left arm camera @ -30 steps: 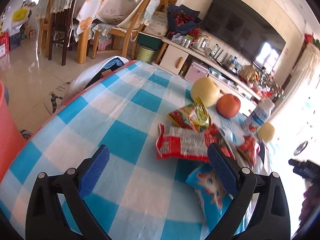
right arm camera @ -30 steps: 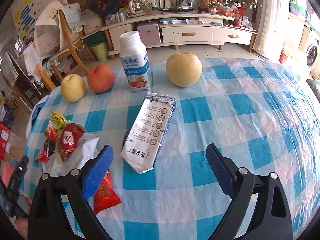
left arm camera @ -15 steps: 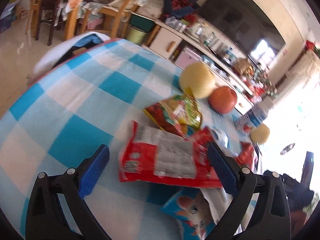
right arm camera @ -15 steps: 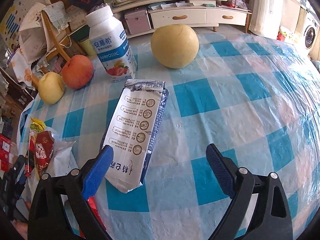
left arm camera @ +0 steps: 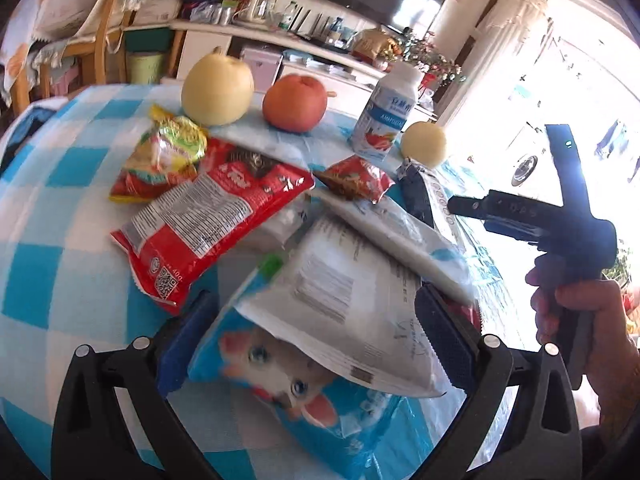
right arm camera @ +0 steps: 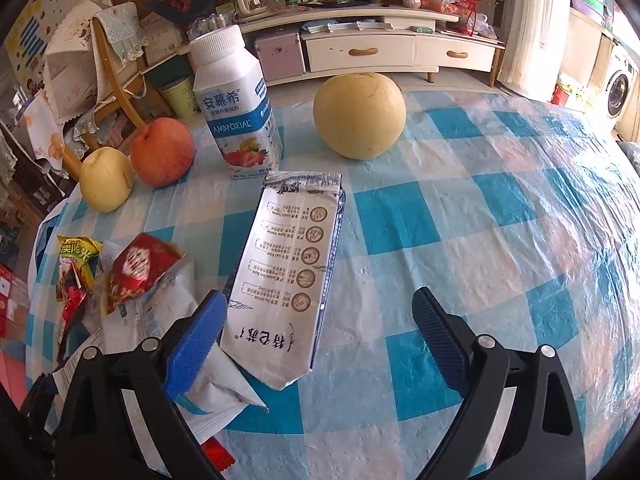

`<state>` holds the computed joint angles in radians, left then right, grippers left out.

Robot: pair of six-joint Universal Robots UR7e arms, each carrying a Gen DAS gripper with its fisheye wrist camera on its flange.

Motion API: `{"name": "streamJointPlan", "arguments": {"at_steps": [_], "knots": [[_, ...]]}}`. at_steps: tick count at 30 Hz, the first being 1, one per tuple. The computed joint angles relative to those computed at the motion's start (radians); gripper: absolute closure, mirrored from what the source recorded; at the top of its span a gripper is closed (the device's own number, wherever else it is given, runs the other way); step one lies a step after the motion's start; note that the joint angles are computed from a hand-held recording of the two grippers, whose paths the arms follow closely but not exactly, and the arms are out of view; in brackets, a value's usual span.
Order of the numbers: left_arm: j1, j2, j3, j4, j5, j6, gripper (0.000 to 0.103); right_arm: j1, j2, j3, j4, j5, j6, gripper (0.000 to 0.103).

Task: Collect trash
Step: 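Close the right gripper on the white paper bag while the left approaches the red wrapper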

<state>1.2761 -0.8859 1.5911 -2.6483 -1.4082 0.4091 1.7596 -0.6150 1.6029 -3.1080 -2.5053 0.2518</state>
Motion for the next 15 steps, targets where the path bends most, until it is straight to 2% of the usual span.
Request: {"name": "streamJointPlan", "arguments": {"at_steps": [4,7,12,15], "knots": [[0.007,-0.01,-0.008,-0.092,0.022,0.035,0.004,-0.004,0.01,-0.01,0.009,-0.01,-0.017,0.01],[0.008,0.009,-0.035,-0.159,0.106,0.065,0.004,-0.012,0.018,-0.018,0.002,-0.007,-0.025,0.01],[0.015,0.035,-0.092,-0.155,0.159,0.109,0.004,-0.022,0.03,-0.032,-0.005,0.024,-0.029,0.01],[0.022,0.05,-0.128,-0.098,0.163,0.066,0.004,-0.017,0.05,-0.058,0.0,0.012,-0.059,0.01]]}}
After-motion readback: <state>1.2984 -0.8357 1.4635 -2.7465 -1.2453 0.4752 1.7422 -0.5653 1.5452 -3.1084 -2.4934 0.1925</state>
